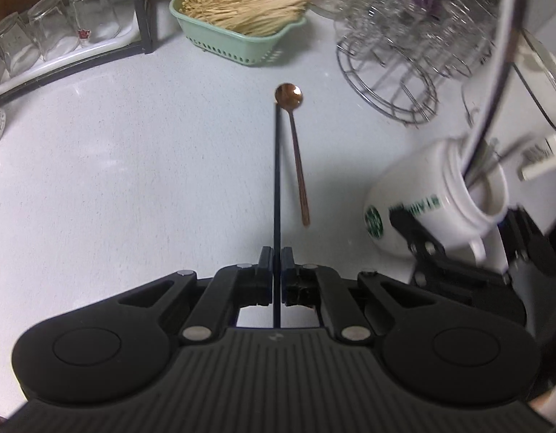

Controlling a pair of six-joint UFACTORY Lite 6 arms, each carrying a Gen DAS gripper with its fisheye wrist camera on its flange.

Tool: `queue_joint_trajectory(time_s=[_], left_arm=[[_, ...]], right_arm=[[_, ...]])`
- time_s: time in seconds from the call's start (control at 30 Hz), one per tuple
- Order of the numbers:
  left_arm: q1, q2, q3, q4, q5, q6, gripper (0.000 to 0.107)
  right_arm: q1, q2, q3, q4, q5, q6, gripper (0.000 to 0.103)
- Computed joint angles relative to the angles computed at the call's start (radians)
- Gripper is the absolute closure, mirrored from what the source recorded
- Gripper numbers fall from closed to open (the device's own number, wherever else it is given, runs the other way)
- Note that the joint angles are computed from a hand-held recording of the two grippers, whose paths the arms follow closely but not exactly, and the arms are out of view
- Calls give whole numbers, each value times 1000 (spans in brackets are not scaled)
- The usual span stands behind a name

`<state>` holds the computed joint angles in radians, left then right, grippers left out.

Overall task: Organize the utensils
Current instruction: 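Lift the second black chopstick with the left gripper toward the mug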

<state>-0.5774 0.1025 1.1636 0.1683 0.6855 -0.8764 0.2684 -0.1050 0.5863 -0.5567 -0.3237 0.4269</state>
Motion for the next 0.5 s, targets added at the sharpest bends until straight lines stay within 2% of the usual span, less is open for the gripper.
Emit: queue_joint_trajectory(time_s=[0.13, 0.27, 0.5], left_arm=[[6, -53, -11, -42, 73, 92, 103], [22, -77, 50, -68, 189, 192, 103], [47, 31, 369, -115, 441, 396, 103]], right_arm=[[0, 1, -2, 7, -7, -12, 12], [-5, 1, -6, -5, -18, -7, 12], [-19, 19, 22, -116, -11, 77, 12]])
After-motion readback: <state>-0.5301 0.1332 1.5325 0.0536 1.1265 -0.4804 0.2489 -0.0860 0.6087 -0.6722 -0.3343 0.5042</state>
